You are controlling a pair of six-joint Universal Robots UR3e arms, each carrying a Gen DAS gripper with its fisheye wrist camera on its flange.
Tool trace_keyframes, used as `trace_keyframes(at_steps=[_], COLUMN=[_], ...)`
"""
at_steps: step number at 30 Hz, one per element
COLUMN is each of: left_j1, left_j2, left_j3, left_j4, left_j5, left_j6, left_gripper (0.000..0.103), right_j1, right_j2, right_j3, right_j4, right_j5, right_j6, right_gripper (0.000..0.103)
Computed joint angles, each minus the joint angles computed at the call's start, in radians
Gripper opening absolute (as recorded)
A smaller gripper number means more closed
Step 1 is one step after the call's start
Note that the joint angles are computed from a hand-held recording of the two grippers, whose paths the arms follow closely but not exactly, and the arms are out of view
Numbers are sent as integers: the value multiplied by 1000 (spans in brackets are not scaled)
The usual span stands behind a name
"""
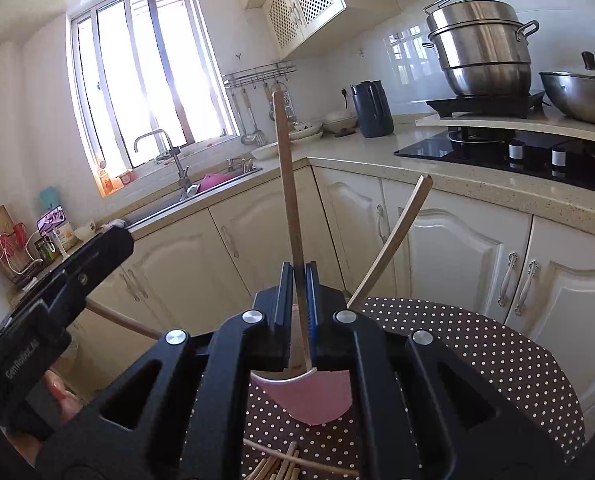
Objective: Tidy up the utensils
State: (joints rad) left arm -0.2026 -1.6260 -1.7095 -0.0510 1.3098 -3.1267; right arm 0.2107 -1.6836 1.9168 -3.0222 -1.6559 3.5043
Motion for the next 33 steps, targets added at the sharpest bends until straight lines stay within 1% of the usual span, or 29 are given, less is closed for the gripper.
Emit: trace_keyframes(at_steps=[1, 3, 5, 7, 9, 10, 12, 14, 17, 19, 21, 22, 24, 25, 27, 29, 32, 33], left_j1=[21, 51, 84, 104, 118, 137, 179, 204, 219, 225, 246, 256, 246, 242, 238, 207, 151, 137], left_j2=[26, 74, 116, 148, 179, 205, 256, 297, 356, 405, 449, 465, 479, 485, 488, 460, 413, 396], left_j3=[-15, -48, -65, -70, -95, -113, -134, -156, -178, -219, -250, -257, -264, -274, -281, -273, -277, -277], left_j4=[-30, -72, -147, -235, -267, -293, -378, -421, -520, -542, -598, -649, -720, -738, -815, -887, -942, -960], left_j5=[-27, -48, -89, -102, -98, -119, -186, -218, -238, -233, -266, -286, -269, -261, -253, -201, -117, -98], left_j6=[14, 33, 59, 94, 112, 128, 167, 183, 249, 285, 332, 364, 410, 429, 486, 519, 553, 560], left_gripper=[47, 49, 49, 50, 50, 50, 50, 50, 50, 50, 50, 50, 50, 50, 50, 50, 50, 50], right_j1=[5, 18, 33, 57, 80, 89, 113, 143, 206, 252, 287, 305, 351, 368, 391, 410, 395, 378], right_j2=[-4, -10, -16, -25, -38, -52, -75, -95, -120, -134, -157, -162, -157, -162, -170, -170, -172, -172], right_j3=[-3, -13, -21, -27, -31, -30, -39, -52, -70, -78, -71, -71, -73, -65, -44, -27, -2, 5], right_j4=[14, 46, 71, 98, 118, 128, 160, 197, 262, 305, 348, 373, 407, 427, 456, 499, 572, 605], right_j5=[-1, -15, -35, -63, -96, -105, -133, -165, -233, -281, -296, -306, -349, -353, -347, -334, -243, -193], right_j6=[1, 3, 6, 6, 8, 11, 12, 16, 23, 36, 58, 67, 85, 101, 127, 157, 192, 201], right_gripper=[9, 9, 10, 16, 18, 19, 20, 20, 20, 21, 21, 21, 21, 21, 21, 21, 21, 21])
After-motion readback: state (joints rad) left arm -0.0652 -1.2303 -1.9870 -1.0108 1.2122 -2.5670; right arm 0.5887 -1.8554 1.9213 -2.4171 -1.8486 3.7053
